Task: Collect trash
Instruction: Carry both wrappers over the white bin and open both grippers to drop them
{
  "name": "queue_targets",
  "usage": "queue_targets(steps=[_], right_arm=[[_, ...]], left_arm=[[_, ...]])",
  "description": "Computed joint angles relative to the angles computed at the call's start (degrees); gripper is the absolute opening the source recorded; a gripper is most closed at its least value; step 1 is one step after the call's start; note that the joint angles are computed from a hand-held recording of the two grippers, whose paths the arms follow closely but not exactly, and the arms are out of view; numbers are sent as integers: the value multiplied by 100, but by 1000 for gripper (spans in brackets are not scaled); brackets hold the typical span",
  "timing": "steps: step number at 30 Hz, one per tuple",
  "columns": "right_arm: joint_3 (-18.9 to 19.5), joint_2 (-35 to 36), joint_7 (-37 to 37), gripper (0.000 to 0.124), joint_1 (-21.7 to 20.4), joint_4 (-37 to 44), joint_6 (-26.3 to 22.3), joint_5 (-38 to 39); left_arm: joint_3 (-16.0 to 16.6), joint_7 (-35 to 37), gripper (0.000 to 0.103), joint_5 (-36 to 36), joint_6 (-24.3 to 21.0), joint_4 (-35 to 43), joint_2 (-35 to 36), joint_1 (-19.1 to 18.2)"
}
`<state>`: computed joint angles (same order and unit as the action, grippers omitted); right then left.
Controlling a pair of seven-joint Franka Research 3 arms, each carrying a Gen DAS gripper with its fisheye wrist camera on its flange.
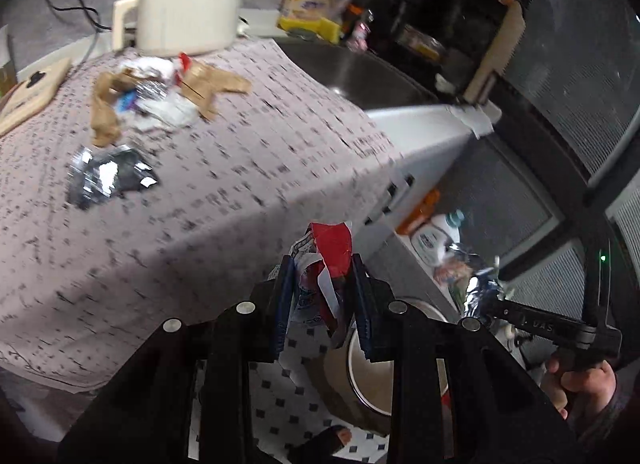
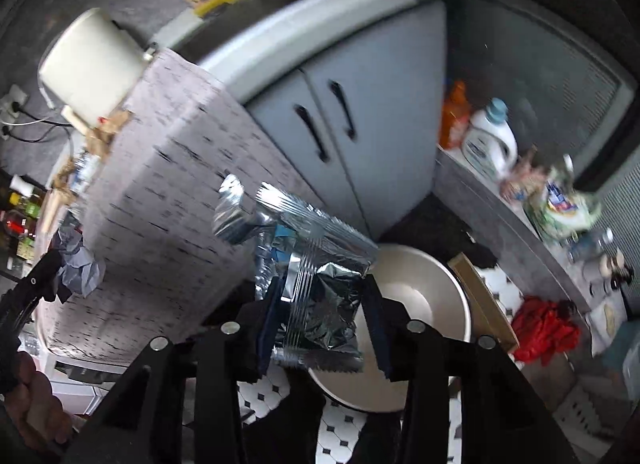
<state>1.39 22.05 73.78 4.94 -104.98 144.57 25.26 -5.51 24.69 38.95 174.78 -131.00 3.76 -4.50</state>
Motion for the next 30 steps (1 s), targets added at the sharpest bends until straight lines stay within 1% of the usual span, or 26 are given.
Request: queue_targets(steps=[1, 2, 3, 4, 8, 12, 16, 19, 20, 21, 22, 23, 25, 29, 30], right_arm=[[-35, -1, 28, 56, -4, -58, -26, -37], [-71, -2, 81, 62, 7, -97, -27, -90], [-112, -43, 116, 71, 7, -208, 13, -143], [-139, -91, 133, 77, -2, -320, 87, -172], [-225, -271, 190, 80, -92, -629, 206, -232], [-330, -462, 308, 81, -170, -867, 367, -353], [-450, -737, 429, 82, -287, -1170, 552, -470], [-530, -929, 527, 82, -375, -1359, 675, -567], [-549, -997, 551, 82, -408, -1428, 720, -581], [-558, -1043, 561, 82, -439, -1470, 749, -588], [-576, -1105, 578, 83, -467, -1529, 788, -611], [-578, -1137, 573, 83, -496, -1553, 804, -612], [-579, -1230, 584, 85, -533, -1644, 882, -600], [-516, -1303, 528, 86, -555, -1717, 1006, -469], [-482, -1293, 484, 86, -550, -1694, 995, -405]], left_arm=[[-80, 196, 28, -217, -3, 45, 90, 5], [-160, 407, 28, -440, -5, 90, 187, -1], [-185, 514, 28, -541, -14, 131, 255, -39], [-224, 657, 28, -663, -21, 185, 341, -72], [-374, 1171, 28, -1171, 5, 371, 655, -193], [-759, 1955, 28, -1984, -48, 650, 1043, -89], [-1011, 2509, 29, -2494, -131, 997, 1413, -105], [-1359, 3039, 29, -2920, -191, 1222, 1651, 58], [-1545, 3256, 34, -3098, -188, 1282, 1732, 178], [-1871, 3603, 49, -3376, -202, 1361, 1843, 409], [-1996, 3768, 62, -3511, -197, 1424, 1910, 490], [-2057, 3891, 66, -3624, -111, 1424, 1917, 513], [-1901, 3941, 78, -3640, -62, 1517, 1939, 338], [-1525, 3852, 84, -3599, -35, 1350, 1645, 78], [-1363, 3750, 86, -3551, -15, 1255, 1522, -21]])
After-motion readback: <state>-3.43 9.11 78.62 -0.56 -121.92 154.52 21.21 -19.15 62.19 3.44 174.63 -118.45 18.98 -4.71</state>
